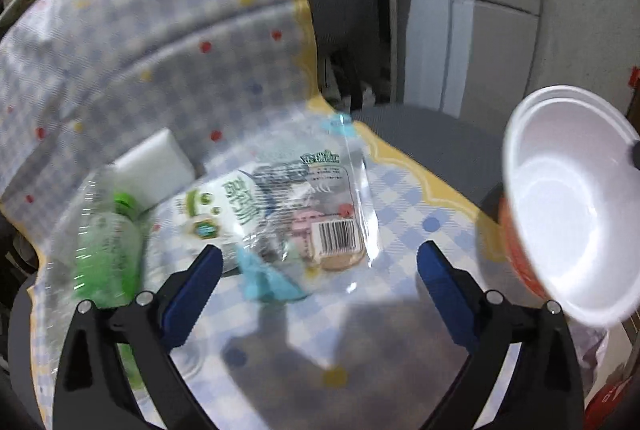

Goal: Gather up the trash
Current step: 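Grasp the clear plastic snack bag with the left tool while the right tool holds the cup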

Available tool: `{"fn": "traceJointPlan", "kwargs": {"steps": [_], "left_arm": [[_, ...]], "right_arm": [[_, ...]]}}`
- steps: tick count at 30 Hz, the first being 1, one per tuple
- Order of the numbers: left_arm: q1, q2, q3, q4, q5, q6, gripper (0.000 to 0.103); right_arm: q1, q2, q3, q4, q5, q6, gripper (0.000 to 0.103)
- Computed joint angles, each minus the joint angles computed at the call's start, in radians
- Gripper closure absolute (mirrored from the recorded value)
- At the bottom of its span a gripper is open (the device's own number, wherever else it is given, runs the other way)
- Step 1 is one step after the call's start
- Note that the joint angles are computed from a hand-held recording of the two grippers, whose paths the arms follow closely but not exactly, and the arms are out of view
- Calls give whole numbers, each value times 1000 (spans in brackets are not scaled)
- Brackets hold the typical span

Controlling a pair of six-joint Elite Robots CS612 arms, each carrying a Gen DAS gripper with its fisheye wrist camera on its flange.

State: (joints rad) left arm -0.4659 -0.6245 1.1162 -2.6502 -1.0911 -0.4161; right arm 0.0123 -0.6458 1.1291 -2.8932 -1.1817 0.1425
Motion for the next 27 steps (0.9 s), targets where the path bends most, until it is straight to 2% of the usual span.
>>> {"fn": "traceJointPlan", "kwargs": {"steps": [4, 9, 13, 16, 20, 21, 22, 23, 25, 27], "left_arm": [[12, 53, -95, 83, 11, -63, 8], [17, 114, -209, 199, 43, -65, 7], [13, 142, -271, 314, 76, -69, 7], [17, 137, -260, 311, 70, -74, 11], [21, 86, -173, 255, 67, -105, 51], [23, 68, -144, 238, 61, -125, 68], [28, 45, -104, 200, 36, -143, 77], [32, 27, -71, 159, 10, -151, 94], [36, -18, 13, 49, -26, -160, 103], [33, -57, 88, -68, -42, -148, 103]], "right_arm": [[-1, 15, -22, 17, -9, -2, 97], [-1, 25, -38, 31, -14, 1, 97], [-2, 29, -43, 38, -18, -2, 97], [-1, 26, -37, 37, -23, -3, 97], [-2, 21, -28, 34, -21, 1, 97], [-3, 19, -24, 31, -18, 4, 97], [-4, 16, -18, 27, -15, 5, 97], [-4, 10, -6, 18, -15, 7, 97], [-5, 1, 11, 4, -13, 9, 98], [-5, -14, 35, -15, -17, 6, 97]]}}
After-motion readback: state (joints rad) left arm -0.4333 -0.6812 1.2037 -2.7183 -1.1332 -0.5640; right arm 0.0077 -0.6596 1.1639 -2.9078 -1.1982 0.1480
